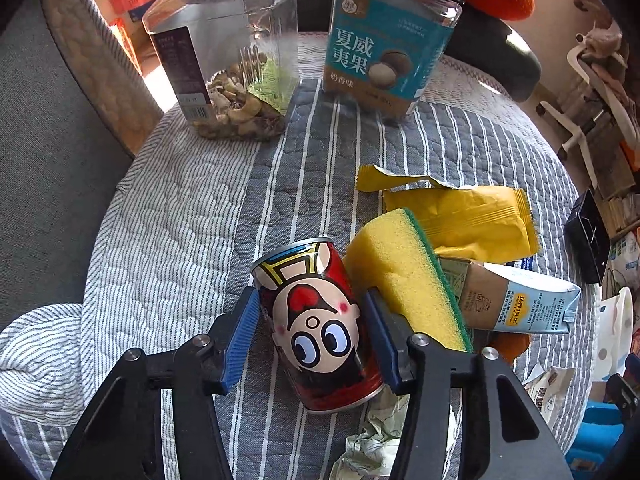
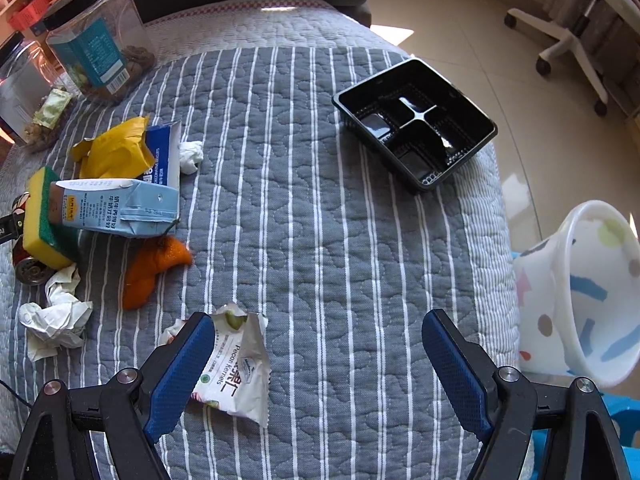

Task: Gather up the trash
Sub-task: 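Grasp the red cartoon-face can with the left tool while the right tool grasps the yellow-green sponge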

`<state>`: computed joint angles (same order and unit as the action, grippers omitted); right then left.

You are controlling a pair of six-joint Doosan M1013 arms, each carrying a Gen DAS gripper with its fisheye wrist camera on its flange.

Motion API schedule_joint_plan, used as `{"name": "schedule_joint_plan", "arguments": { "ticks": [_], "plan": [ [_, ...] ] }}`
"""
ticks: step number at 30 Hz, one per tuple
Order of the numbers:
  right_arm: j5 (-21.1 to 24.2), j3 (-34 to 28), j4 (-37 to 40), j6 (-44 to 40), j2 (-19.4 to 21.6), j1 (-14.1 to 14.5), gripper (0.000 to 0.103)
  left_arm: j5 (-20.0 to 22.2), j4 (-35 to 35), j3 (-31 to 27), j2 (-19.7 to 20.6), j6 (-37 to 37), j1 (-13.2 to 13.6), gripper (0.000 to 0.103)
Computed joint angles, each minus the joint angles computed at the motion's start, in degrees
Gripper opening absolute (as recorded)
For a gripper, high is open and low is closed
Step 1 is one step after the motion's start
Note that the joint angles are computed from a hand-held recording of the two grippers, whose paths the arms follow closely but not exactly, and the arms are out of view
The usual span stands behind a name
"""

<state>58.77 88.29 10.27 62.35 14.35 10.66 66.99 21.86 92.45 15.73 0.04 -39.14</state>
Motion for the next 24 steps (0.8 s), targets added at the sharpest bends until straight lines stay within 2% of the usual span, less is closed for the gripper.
{"name": "schedule_joint_plan", "arguments": {
  "ticks": [1, 2, 3, 4, 5, 8, 10, 12, 13, 14, 16, 19, 24],
  "plan": [
    [0.3, 0.0, 0.0, -0.1, 0.1, 0.1, 0.088, -0.2, 0.1, 0.1, -0.2, 0.6, -0.2, 0.051],
    [0.6, 0.0, 0.1, -0.1, 0.2, 0.2, 0.088, -0.5, 0.2, 0.2, -0.4, 1.2, -0.4, 0.04],
    [0.9, 0.0, 0.2, 0.0, 0.2, 0.3, 0.088, 0.1, 1.1, 0.2, -0.7, 1.6, -1.0, 0.035],
    [1.2, 0.0, 0.3, 0.0, 0.3, 0.4, 0.088, 0.9, 2.5, 0.1, -1.0, 2.1, -1.6, 0.012],
    [1.4, 0.0, 0.6, 0.0, 0.4, 0.5, 0.088, 1.2, 2.7, 0.1, -1.3, 3.1, -1.9, 0.0],
    [1.6, 0.0, 1.5, 0.1, 0.4, 1.1, 0.088, -1.1, -0.3, 1.6, -2.7, 5.3, -1.8, 0.0],
    [1.9, -0.1, 2.2, -0.1, 0.4, 1.9, 0.088, -2.0, 0.5, 2.4, -3.3, 4.5, -2.2, 0.004],
    [2.4, -0.2, 3.2, -0.6, 0.4, 2.6, 0.088, -4.6, -0.1, 3.5, -4.2, 2.9, -1.8, 0.007],
    [2.5, -0.3, 3.8, -0.9, 0.3, 2.9, 0.088, -6.1, -0.4, 4.0, -4.6, 1.7, -1.5, 0.016],
    [2.6, -0.3, 4.3, -1.2, 0.3, 3.1, 0.088, -6.9, -0.5, 4.1, -4.7, 1.2, -1.3, 0.034],
    [2.1, 0.0, 4.9, -1.8, 0.0, 3.6, 0.088, -5.7, -1.3, 3.4, -3.8, 3.0, -1.1, 0.059],
    [1.5, 0.2, 3.9, -1.8, 0.0, 3.9, 0.088, -3.0, -3.2, 2.1, -1.8, 6.9, -0.3, 0.06],
    [1.7, -0.6, 2.5, 0.8, 0.9, 3.4, 0.088, -5.3, -7.1, 3.9, -1.4, 7.6, 1.2, 0.056]
  ]
}}
